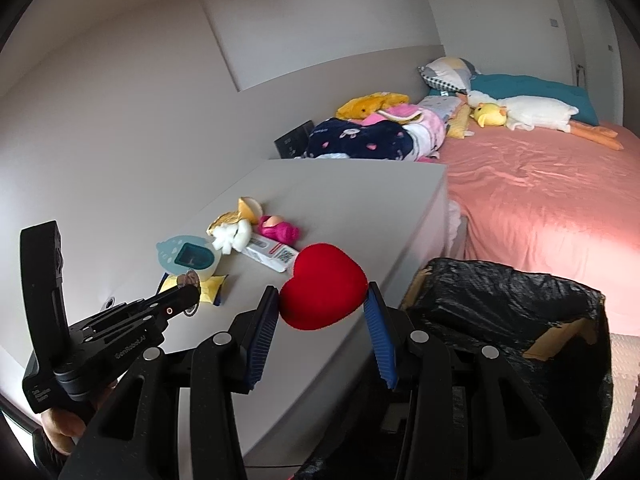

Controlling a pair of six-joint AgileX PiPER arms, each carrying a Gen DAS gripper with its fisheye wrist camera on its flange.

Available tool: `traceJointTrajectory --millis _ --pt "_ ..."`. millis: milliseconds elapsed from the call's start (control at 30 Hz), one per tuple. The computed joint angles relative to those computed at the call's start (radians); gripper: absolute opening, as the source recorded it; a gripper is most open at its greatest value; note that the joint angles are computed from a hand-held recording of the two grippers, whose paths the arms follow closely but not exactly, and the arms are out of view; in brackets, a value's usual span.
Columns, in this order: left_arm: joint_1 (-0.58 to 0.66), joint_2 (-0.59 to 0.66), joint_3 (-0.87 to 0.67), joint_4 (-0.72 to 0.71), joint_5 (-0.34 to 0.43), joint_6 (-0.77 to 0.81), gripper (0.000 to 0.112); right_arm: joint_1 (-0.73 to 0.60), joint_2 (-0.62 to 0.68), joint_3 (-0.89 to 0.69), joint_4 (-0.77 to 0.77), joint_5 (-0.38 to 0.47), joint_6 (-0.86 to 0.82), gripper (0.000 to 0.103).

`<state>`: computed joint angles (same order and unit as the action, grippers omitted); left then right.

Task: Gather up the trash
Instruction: 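Lift the plaid toy and red heart with both tools toward the trash bag, then open both tools over the black trash bag to drop the plaid toy and heart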

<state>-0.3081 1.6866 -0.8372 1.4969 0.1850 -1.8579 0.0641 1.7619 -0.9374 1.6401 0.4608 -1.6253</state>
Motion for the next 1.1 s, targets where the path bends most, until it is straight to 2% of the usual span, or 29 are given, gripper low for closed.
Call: traceJointTrajectory --millis 633,1100 --pt "-0.163 0.123 -0.189 -0.374 0.043 0.354 0.015 -0.21 -0.034 0.052 0.033 0.052 -0.084 0.046" --pt "-0.251 0.225 -0.329 -0.675 0.062 0.697 0.015 -0.357 -0.035 0.07 0.033 0.06 -0.11 0.046"
